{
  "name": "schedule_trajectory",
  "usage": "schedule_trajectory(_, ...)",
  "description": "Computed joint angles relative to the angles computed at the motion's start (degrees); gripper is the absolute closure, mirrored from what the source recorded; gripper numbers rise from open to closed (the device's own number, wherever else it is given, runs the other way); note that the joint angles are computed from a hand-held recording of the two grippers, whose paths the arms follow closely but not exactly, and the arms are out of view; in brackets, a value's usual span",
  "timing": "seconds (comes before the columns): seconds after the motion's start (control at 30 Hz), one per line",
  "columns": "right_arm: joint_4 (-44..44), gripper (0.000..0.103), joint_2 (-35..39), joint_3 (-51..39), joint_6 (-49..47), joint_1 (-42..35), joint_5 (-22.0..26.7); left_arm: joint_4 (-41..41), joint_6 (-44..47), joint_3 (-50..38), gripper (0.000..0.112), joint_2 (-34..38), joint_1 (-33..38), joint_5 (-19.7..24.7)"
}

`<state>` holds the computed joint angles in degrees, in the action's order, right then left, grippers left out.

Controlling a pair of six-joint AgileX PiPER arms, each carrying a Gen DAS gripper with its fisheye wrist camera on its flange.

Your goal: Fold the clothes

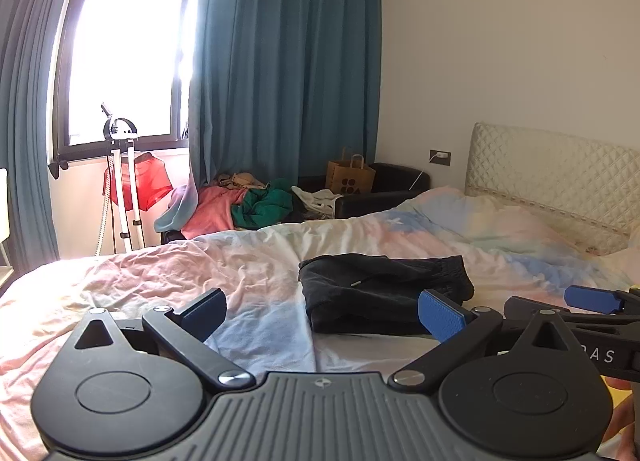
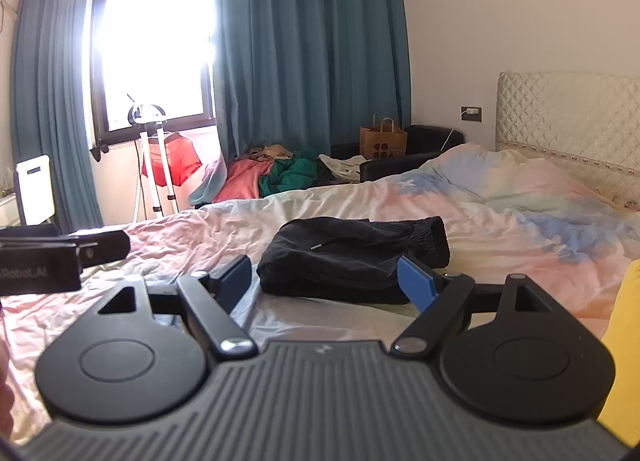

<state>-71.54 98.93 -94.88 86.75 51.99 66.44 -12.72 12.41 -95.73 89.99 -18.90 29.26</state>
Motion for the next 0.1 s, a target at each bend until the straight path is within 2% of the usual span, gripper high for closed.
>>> schedule_trajectory(0.1, 1.0, 0.021, 0.5, -0.8, -0.6, -0.3, -0.3, -1.8, 1.3, -0.4, 0.009, 0.4, 0.9, 0.4)
